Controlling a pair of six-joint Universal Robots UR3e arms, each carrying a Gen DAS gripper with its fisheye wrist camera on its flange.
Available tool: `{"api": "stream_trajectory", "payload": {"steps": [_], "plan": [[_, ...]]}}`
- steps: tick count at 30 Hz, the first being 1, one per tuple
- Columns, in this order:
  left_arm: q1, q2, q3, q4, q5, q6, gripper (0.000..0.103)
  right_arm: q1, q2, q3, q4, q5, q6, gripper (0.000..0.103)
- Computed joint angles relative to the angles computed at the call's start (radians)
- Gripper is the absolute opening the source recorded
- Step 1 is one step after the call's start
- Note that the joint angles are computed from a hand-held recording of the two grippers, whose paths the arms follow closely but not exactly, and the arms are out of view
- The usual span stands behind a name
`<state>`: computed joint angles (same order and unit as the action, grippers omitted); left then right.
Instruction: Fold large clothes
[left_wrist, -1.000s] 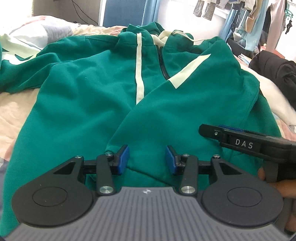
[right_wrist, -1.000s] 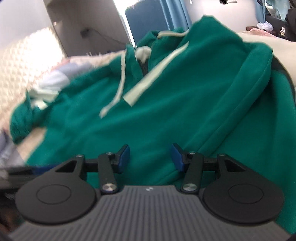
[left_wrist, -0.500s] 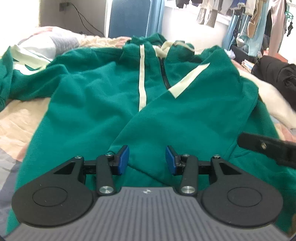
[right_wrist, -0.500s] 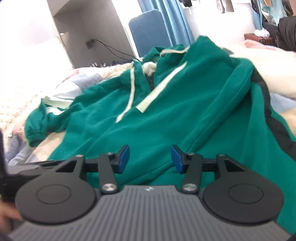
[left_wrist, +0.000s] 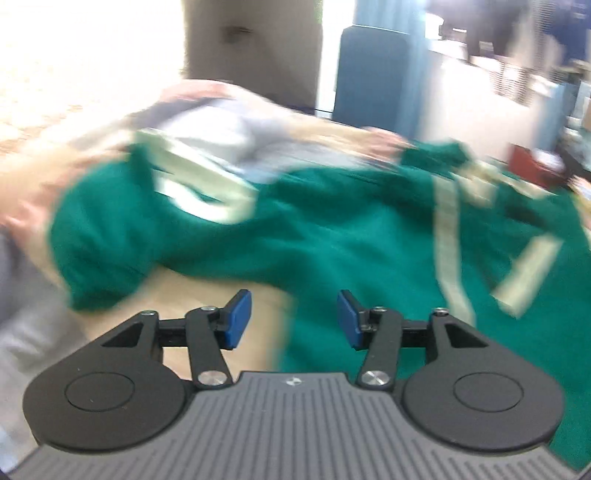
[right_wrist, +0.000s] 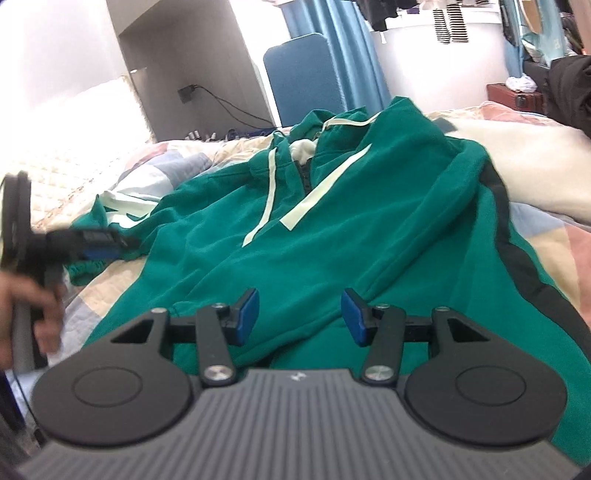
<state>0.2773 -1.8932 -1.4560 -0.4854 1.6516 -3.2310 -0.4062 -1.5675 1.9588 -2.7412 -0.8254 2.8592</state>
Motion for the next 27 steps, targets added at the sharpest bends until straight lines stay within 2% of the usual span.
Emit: {"api": "stream_trajectory", "payload": {"steps": [1, 4, 7, 10, 13, 14, 16, 17, 18, 20, 24, 27], "plan": [[0.032, -0.025, 0.038, -0.013, 0.013, 0.028, 0.059, 0.011, 0.023, -0.018, 0.005, 0.002, -0.001, 0.052], [0.101, -0.128, 0.150, 0.002, 0.130, 0.132, 0.060, 0.051, 0.086, -0.057, -0.004, -0.018, -0.002, 0.052], [0.161, -0.222, 0.233, 0.038, 0.185, 0.245, 0.063, 0.097, 0.144, -0.099, -0.007, -0.061, -0.012, 0.052], [0.177, -0.331, 0.338, 0.036, 0.244, 0.366, 0.063, 0.121, 0.199, -0.145, 0.013, -0.076, -0.013, 0.052], [0.162, -0.420, 0.419, 0.027, 0.306, 0.422, 0.063, 0.136, 0.252, -0.200, 0.051, -0.092, -0.010, 0.052], [0.157, -0.440, 0.436, 0.027, 0.320, 0.427, 0.062, 0.140, 0.266, -0.212, 0.055, -0.096, -0.003, 0.052], [0.153, -0.470, 0.474, 0.013, 0.334, 0.416, 0.050, 0.146, 0.294, -0.246, 0.070, -0.100, 0.005, 0.052], [0.152, -0.483, 0.509, -0.022, 0.339, 0.403, 0.032, 0.150, 0.305, -0.258, 0.069, -0.104, 0.006, 0.052], [0.153, -0.484, 0.523, -0.052, 0.340, 0.386, 0.022, 0.155, 0.313, -0.266, 0.062, -0.112, 0.009, 0.052], [0.158, -0.458, 0.548, -0.121, 0.325, 0.351, 0.014, 0.155, 0.317, -0.272, 0.056, -0.121, 0.009, 0.052], [0.177, -0.314, 0.537, -0.222, 0.246, 0.305, 0.011, 0.136, 0.291, -0.259, 0.068, -0.105, 0.019, 0.052], [0.196, -0.228, 0.661, -0.391, 0.152, 0.248, 0.011, 0.119, 0.253, -0.230, 0.066, -0.097, 0.026, 0.052]]}}
